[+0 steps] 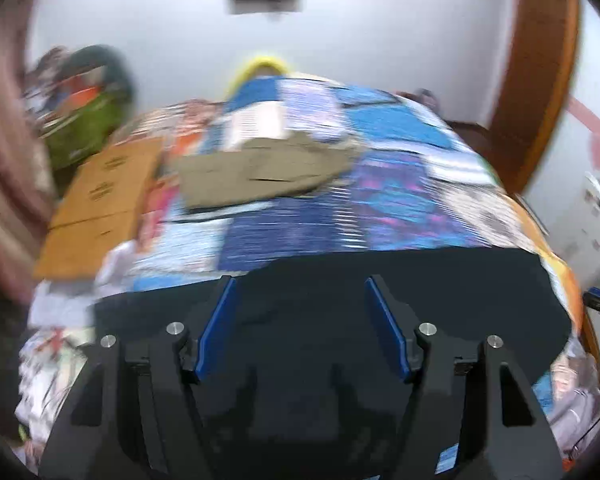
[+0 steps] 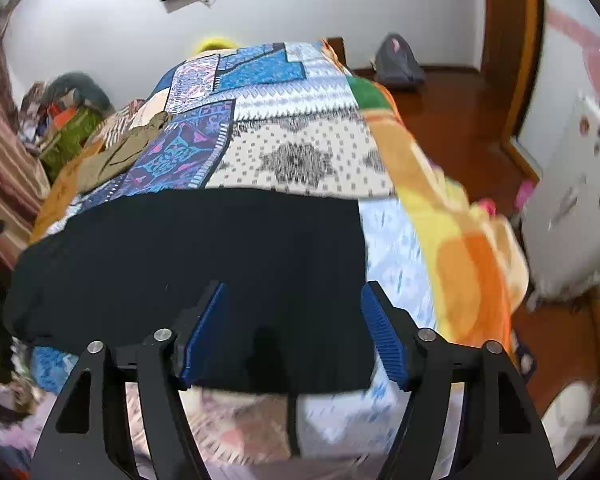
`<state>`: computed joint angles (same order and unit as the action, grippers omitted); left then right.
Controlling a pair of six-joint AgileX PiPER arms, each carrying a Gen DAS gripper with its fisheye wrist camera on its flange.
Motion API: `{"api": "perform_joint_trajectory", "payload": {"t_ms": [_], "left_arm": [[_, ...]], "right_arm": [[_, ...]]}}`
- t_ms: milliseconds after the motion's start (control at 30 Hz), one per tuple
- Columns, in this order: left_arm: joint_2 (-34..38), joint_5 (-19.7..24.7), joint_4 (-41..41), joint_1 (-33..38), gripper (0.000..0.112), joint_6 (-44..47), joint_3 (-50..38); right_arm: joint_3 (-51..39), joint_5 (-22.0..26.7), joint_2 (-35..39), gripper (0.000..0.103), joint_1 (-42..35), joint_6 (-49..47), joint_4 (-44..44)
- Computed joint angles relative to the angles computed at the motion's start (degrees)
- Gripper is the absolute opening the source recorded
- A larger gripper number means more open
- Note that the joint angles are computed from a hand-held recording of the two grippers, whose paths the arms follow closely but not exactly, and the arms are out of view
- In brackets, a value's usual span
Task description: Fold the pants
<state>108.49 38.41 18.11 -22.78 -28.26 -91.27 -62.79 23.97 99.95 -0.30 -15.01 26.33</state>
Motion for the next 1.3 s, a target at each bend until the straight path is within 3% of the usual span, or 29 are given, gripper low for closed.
{"api": "perform_joint_trajectory", "payload": {"t_ms": [167, 367, 767, 933, 1200, 1267, 1300], "left_arm": [[10.2, 3.5, -8.0, -6.3, 0.066, 8.4, -12.1], [21.1, 11.0, -13.5, -11.3, 0.066, 13.6, -24.5], [27.6, 16.1, -14.2, -13.1, 0.081, 10.6, -33.7], [31.4, 19.3, -13.4, -14.1, 0.081, 11.0, -40.9], [36.6, 23.7, -12.5, -15.2, 0.081, 11.8, -50.8], [37.6, 24.5, -12.5, -15.3, 0.081, 11.9, -52.7], [38.1, 25.0, -12.5, -15.4, 0.081, 12.0, -53.7]], "right_arm": [[6.5, 0.7, -2.7, 0.067, -1.4, -6.7, 11.9], [12.1, 2.8, -2.5, 0.067, -3.6, -18.7, 28.8], [13.0, 8.4, 4.3, 0.067, -9.3, -34.5, 50.9], [13.0, 10.0, 5.8, 0.067, -11.5, -38.3, 56.7], [9.7, 7.3, 6.5, 0.067, -11.2, -38.2, 56.1], [9.1, 5.9, 6.5, 0.060, -10.8, -39.8, 56.5], [8.8, 5.5, 6.6, 0.050, -10.6, -41.4, 57.2]]}}
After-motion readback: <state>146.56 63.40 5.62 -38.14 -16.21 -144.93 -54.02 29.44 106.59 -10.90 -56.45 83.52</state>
